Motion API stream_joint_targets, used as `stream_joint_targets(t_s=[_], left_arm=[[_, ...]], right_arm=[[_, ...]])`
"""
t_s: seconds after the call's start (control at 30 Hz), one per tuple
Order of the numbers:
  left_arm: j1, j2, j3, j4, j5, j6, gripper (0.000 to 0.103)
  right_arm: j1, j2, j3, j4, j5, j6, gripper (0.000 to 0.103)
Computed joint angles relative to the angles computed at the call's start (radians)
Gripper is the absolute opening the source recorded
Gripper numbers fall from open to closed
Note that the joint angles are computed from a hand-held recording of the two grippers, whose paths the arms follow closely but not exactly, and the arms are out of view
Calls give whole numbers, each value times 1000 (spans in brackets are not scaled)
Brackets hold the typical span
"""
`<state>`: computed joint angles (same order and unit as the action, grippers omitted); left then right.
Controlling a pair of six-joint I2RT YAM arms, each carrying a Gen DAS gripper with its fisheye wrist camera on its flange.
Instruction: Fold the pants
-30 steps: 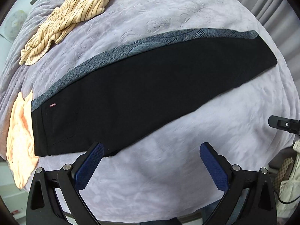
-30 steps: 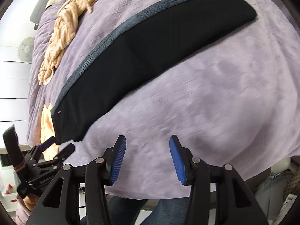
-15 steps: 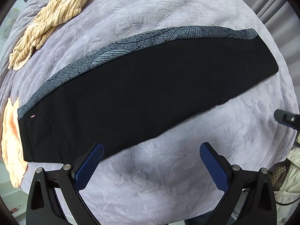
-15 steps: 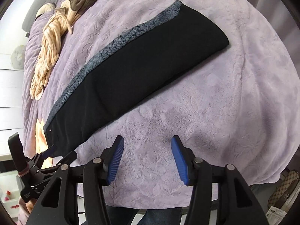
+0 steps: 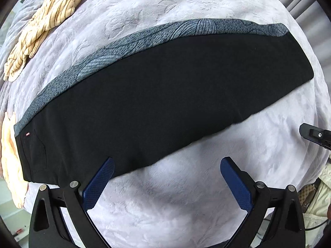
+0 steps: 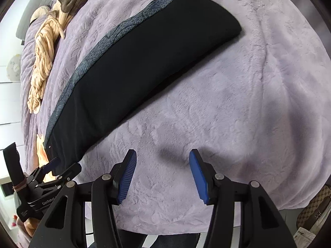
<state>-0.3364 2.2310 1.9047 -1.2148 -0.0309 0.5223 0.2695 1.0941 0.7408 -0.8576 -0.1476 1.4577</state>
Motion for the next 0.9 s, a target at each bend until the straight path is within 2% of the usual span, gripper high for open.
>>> stream_joint_targets(t_s=[0.27, 0.43, 0.6, 0.77, 0.83, 0.9], left_arm=[[-98, 125, 222, -57, 43, -131, 103], [-138, 143, 237, -18, 26, -150, 103], [-139, 205, 237, 42, -2, -233, 103], [-141, 251, 253, 47, 5, -269, 103], [-158, 236, 262, 58, -5, -251, 103], [-178, 205, 254, 124, -10, -259, 103]], right_arm=[[-219, -207, -203, 127, -13, -7, 57], [-349, -319, -271, 155, -22, -36, 57], [-446, -359, -338, 232, -83, -96, 57], [-530, -362, -468, 454, -134, -133, 57], [-536, -287, -498, 602, -132, -117, 59], [-555, -220, -517, 737, -140, -114, 59]])
